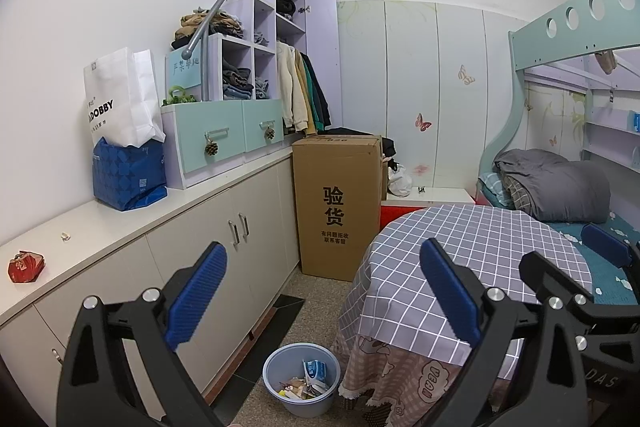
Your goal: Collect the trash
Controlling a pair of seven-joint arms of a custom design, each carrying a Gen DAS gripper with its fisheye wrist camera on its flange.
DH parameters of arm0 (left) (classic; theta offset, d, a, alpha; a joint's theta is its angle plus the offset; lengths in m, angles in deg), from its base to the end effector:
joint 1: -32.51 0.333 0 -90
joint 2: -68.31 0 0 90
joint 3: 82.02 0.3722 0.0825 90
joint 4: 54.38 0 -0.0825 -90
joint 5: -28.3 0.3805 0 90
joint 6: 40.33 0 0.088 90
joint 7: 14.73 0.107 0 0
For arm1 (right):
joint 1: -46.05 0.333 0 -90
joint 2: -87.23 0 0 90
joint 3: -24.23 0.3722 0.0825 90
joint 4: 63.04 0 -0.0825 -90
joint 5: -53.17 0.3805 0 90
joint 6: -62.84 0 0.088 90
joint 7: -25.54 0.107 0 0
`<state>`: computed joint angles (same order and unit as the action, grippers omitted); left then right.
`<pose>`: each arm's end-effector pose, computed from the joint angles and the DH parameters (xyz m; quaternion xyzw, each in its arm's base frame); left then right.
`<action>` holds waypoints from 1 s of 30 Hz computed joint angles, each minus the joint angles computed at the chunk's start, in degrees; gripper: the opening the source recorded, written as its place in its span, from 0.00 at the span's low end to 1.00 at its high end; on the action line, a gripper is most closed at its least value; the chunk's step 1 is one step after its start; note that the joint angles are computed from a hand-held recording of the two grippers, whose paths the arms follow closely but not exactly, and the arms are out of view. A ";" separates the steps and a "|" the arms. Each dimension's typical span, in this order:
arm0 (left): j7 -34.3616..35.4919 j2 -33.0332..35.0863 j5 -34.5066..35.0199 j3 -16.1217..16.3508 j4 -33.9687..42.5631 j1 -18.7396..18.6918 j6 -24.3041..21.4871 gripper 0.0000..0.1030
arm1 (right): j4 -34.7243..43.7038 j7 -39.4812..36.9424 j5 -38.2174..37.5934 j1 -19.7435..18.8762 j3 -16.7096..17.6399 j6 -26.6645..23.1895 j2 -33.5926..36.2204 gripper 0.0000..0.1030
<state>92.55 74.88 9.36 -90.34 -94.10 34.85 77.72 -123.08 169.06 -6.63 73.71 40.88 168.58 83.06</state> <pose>0.4659 -0.0534 1.0688 -0.4242 0.6756 -0.4979 0.3402 0.3545 0.2702 1.0228 -0.4490 0.6440 -0.4744 0.3982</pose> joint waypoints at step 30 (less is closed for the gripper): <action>1.40 1.38 -0.11 0.00 1.50 0.50 -0.82 0.92 | -1.84 0.12 2.90 -1.56 -0.17 0.80 -1.32 0.93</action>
<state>93.95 76.25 9.26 -90.34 -92.60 35.35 76.90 -124.91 169.18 -3.74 72.15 40.70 169.38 81.74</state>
